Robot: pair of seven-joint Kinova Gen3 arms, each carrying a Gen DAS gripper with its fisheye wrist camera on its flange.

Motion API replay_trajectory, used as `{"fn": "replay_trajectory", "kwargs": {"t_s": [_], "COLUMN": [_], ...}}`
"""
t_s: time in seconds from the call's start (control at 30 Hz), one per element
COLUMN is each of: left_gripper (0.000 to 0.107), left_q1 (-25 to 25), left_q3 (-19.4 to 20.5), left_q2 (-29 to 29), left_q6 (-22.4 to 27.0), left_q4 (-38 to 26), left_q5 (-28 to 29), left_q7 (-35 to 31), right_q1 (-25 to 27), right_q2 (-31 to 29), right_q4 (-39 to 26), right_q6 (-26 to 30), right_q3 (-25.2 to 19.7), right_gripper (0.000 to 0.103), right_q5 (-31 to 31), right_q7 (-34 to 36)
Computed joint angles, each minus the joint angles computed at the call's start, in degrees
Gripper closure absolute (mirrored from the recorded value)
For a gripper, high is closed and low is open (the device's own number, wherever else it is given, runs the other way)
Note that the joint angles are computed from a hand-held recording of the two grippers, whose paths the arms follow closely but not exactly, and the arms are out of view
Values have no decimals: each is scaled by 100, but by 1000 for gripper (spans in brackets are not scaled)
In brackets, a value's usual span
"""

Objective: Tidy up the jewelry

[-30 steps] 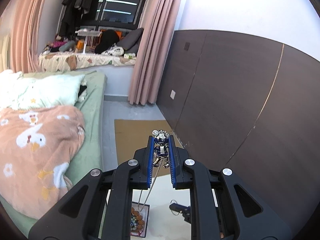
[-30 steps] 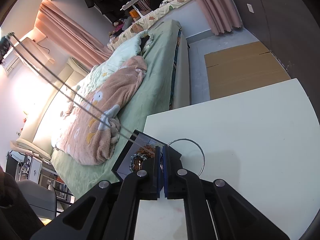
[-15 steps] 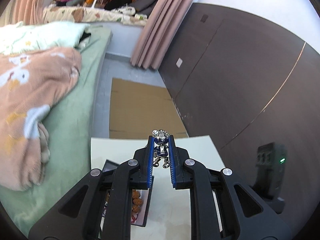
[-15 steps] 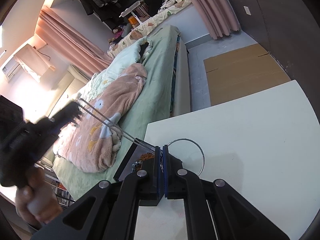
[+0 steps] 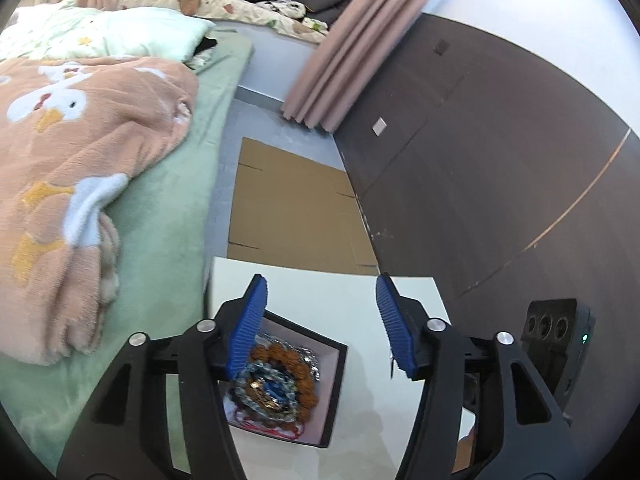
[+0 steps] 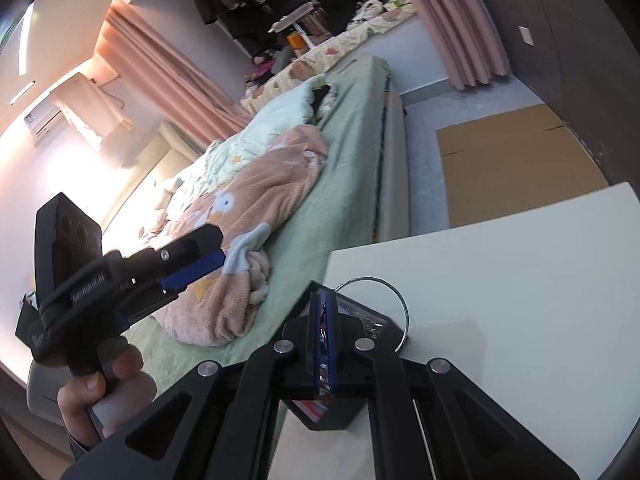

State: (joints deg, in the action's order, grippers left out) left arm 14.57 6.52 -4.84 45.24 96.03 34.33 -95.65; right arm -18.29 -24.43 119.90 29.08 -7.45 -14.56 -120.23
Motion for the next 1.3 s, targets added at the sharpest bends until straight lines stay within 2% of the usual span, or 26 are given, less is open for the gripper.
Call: {"fn": "replay_trajectory", "kwargs": {"t_s": [0.07, 0.23, 0.4, 0.47, 0.5, 0.53, 0.6, 0.8, 0.9, 1.17, 1.3], "left_gripper": [48, 37, 26, 24, 24, 23, 23, 20, 17, 10, 10], "left_q1": [-52, -180, -281, -309, -317, -320, -310, -202, -117, 238, 358], "left_q3": [-75, -204, -239, -254, -252, -243, -203, -36, 65, 358, 588], "left_q2": [-17, -13, -44, -69, -85, -104, -139, -270, -359, -625, -790], "left_q6": [37, 132, 194, 231, 236, 238, 258, 256, 227, 253, 261], "left_q4": [13, 22, 49, 65, 76, 86, 89, 119, 155, 288, 332], "left_q5": [55, 221, 278, 294, 289, 267, 166, -354, -671, -1354, -1746], "left_q7": [-64, -237, -327, -353, -350, -331, -253, 93, 311, 717, 1039], "right_q1": [-65, -72, 66, 147, 236, 379, 493, 364, 440, 587, 766], "right_q2": [111, 534, 906, 827, 705, 598, 390, -2, -199, -811, -1234], "right_q4": [-9, -181, -436, -437, -392, -356, -312, -202, -176, -192, -234], "right_q6": [-134, -202, 214, 308, 303, 287, 334, 593, 737, 1512, 2019], "right_q3": [-34, -299, -486, -558, -642, -805, -913, -611, -618, -426, -427], "right_gripper": [100, 98, 95, 85, 60, 40, 39, 40, 40, 39, 29], "right_q5": [-34, 103, 366, 529, 654, 843, 1054, 963, 951, 853, 847], "right_q7": [7, -122, -564, -791, -962, -1190, -1403, -1332, -1332, -1123, -1044]}}
